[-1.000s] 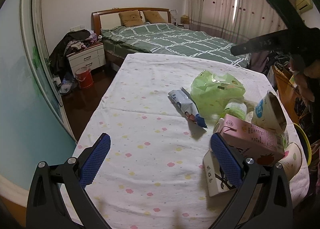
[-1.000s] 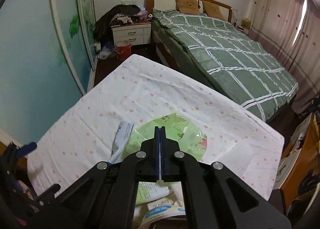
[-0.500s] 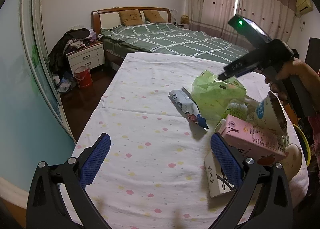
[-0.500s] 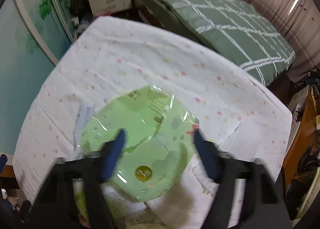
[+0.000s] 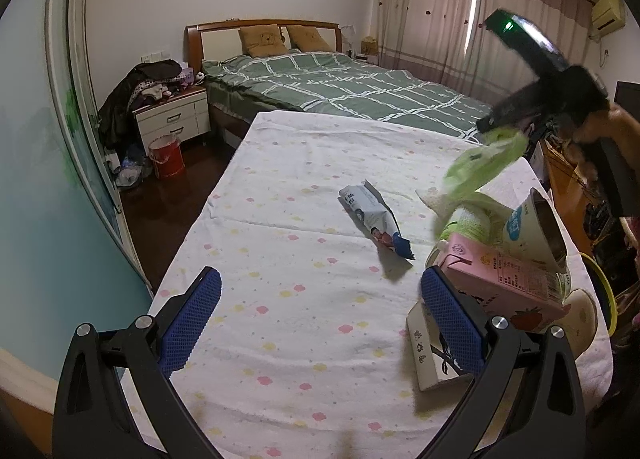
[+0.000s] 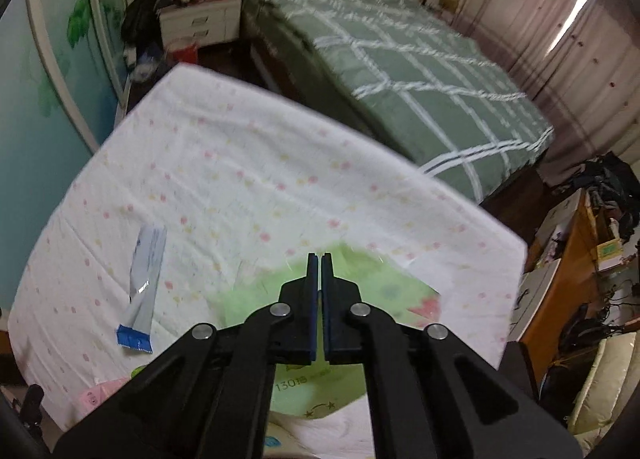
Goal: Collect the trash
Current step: 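Carry the green bag with the right tool and drop it into the yellow bin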
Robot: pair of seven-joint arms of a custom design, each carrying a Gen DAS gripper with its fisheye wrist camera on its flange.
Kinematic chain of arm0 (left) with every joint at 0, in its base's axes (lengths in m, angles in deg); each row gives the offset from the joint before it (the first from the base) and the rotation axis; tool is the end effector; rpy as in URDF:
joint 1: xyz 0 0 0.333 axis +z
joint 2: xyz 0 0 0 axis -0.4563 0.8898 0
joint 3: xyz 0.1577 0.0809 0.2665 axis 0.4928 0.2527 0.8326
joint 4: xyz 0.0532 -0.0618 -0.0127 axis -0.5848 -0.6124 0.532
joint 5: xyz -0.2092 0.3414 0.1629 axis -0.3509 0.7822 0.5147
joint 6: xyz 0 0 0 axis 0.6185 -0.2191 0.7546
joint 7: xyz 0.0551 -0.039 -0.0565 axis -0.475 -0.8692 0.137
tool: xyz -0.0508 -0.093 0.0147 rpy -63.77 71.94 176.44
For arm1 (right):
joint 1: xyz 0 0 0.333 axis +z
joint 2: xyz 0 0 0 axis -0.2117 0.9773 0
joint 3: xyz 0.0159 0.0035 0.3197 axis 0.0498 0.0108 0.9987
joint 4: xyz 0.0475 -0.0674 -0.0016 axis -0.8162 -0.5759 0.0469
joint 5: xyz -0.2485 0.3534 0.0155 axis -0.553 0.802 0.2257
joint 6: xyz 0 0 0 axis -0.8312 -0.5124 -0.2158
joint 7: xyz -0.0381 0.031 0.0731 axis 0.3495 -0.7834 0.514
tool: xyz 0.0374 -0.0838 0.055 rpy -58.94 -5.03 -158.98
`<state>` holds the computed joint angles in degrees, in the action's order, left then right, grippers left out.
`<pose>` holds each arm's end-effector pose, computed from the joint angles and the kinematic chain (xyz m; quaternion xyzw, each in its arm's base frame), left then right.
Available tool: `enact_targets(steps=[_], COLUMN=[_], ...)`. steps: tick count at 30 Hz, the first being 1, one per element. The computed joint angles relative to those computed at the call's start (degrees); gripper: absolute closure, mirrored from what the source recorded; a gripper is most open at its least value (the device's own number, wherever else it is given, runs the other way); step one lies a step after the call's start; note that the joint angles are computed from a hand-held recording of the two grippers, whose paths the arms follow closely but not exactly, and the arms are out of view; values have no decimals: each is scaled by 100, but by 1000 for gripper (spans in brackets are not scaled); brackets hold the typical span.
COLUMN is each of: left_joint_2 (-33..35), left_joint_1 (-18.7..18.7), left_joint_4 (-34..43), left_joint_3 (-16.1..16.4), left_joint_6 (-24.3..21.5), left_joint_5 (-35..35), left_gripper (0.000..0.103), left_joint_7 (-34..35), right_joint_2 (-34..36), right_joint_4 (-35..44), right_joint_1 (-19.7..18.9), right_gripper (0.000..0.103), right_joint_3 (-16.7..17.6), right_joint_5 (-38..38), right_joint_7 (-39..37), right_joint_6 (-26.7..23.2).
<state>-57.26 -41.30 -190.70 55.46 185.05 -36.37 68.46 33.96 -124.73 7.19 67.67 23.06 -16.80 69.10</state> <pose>0.4312 -0.2575 0.5654 -0.8127 0.4070 -0.2161 0.3567 0.7507 0.2785 0.6230 -0.9197 0.2826 -0.1725 0.2111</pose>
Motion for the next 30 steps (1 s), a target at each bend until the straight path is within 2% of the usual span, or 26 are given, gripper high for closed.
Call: enact_targets(steps=[5, 13, 19, 24, 30], left_joint_2=[43, 287, 610, 915, 1308], left_joint_1=[-11, -76, -169, -286, -442], left_joint_4=[98, 373, 720, 1064, 1477], left_joint_3=[-58, -127, -189, -236, -239], left_joint_6=[-78, -106, -123, -150, -155], left_joint_5=[52, 187, 335, 486, 624], left_gripper=[4, 4, 4, 4, 4], left_joint_7=[-6, 51, 156, 219, 330], right_joint_2=[-292, -1313, -1917, -1948, -1577], right_joint_4=[-171, -1430, -2252, -2377, -2135], right_joint_1=[-232, -792, -1216, -1567, -1991], right_gripper=[102, 102, 102, 102, 102], right_joint_3=[76, 117, -15, -206, -386], right_joint_5=[304, 973, 1401, 1543, 1569], right_joint_7=[-69, -539, -822, -767, -359], right_joint_6=[267, 846, 1143, 1268, 1250])
